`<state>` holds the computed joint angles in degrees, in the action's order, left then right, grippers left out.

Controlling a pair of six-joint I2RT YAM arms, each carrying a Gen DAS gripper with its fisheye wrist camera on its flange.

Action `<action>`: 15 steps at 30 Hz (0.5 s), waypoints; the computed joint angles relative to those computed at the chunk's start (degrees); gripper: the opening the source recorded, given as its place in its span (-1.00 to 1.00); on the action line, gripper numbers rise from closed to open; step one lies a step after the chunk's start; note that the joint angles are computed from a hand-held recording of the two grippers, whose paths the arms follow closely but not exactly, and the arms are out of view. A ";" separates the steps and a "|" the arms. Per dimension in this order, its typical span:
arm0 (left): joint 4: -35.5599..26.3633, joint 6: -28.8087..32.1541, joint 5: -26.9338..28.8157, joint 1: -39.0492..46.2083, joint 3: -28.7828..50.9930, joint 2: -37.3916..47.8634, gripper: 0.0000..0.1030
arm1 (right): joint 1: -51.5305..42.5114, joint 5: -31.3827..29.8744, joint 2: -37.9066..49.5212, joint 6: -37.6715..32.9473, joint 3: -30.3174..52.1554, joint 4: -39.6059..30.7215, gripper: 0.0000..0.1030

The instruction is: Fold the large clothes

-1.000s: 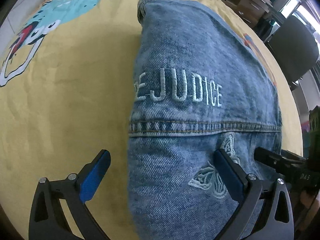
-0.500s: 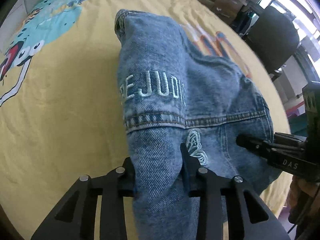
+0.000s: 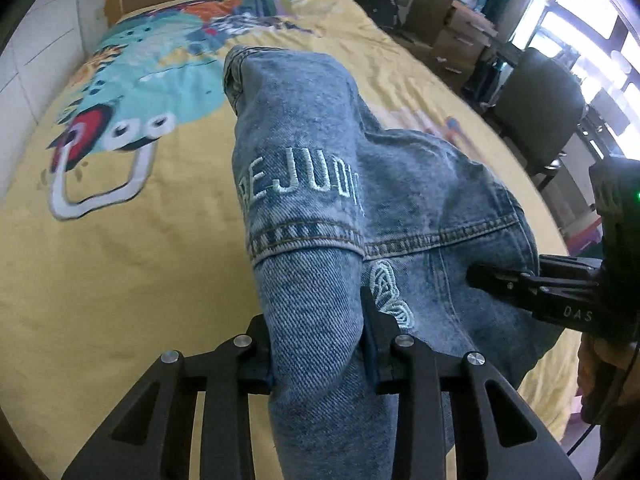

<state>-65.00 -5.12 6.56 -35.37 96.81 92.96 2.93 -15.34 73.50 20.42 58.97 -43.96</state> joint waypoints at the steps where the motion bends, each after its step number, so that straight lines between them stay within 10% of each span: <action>1: 0.74 0.22 0.15 0.80 -3.00 -1.75 -0.46 | 1.79 0.60 0.35 1.30 -0.94 1.23 -0.57; 8: 6.46 1.82 3.93 7.60 -20.32 -6.79 -0.38 | 12.70 7.13 7.45 9.25 -7.26 10.15 -0.53; 15: 9.32 1.25 2.08 9.85 -25.18 -10.57 0.37 | 16.40 12.01 10.62 12.75 -6.03 12.00 -0.21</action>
